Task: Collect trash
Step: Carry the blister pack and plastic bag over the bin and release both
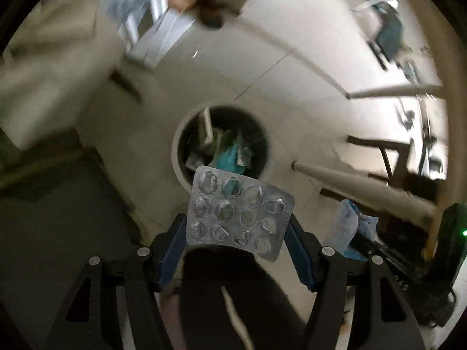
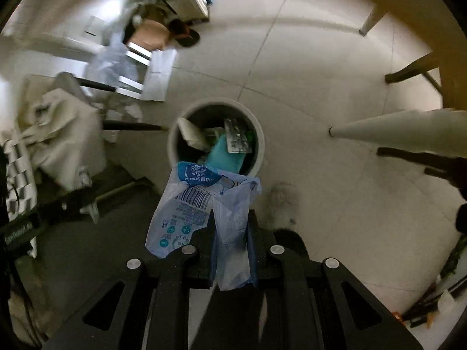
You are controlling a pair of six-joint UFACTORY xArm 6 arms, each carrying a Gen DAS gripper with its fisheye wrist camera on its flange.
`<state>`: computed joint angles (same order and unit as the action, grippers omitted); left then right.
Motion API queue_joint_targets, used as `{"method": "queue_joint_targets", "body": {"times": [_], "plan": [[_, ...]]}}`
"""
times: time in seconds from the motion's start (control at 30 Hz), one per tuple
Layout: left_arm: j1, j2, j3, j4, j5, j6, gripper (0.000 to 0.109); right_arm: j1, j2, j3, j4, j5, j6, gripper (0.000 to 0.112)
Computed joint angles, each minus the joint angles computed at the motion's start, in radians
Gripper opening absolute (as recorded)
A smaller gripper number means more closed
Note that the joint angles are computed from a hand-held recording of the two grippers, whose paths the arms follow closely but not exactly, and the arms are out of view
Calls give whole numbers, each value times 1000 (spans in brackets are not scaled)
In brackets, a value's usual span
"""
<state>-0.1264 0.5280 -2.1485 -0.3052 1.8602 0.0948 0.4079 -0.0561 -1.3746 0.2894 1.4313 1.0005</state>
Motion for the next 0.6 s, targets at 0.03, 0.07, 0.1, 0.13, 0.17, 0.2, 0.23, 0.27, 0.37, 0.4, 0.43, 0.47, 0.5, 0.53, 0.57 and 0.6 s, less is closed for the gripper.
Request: {"method": "queue_joint_targets", "body": {"times": [0.03,0.07,0.1,0.13,0.17,0.2,0.23,0.27,0.37,0.4,0.43,0.47,0.5,0.53,0.57,0.6], "plan": [[3,-18,100,-9,-70,-16,63,-1,5,74,14,-69,-19,18],[6,-19,169,-20,-122,-29,63,-6,8,118,26,-111,-31,18],[9,-22,215,-31,-153,-33,63,-7,16,176,38,-176,-46,18],[13,-17,271,-49,-200,-38,63,-12,32,199,48,-208,-66,18],[14,-2,294,-56,-226,-41,63,-16,59,227,63,-256,-93,18],[13,20,322,-65,-259,-35,63,-18,89,248,72,-302,-116,18],[11,35,336,-67,-282,-30,64,-19,122,252,82,-333,-140,18],[6,56,345,-63,-303,-23,64,-19,143,261,85,-355,-154,18],[8,96,345,-70,-327,-19,69,-22,220,263,119,-418,-214,18],[8,109,342,-73,-334,-16,71,-22,238,257,125,-430,-228,18],[10,106,352,-73,-343,-11,72,-22,253,257,133,-441,-245,19],[10,108,354,-71,-348,-8,74,-22,269,254,143,-450,-263,21],[6,103,362,-69,-356,-9,76,-22,279,256,158,-462,-281,23],[6,96,366,-59,-361,-8,85,-20,286,250,154,-461,-283,28],[8,88,373,-53,-363,-6,97,-17,293,242,151,-459,-285,41],[9,83,368,-48,-355,-6,100,-13,300,234,154,-464,-293,48]]}}
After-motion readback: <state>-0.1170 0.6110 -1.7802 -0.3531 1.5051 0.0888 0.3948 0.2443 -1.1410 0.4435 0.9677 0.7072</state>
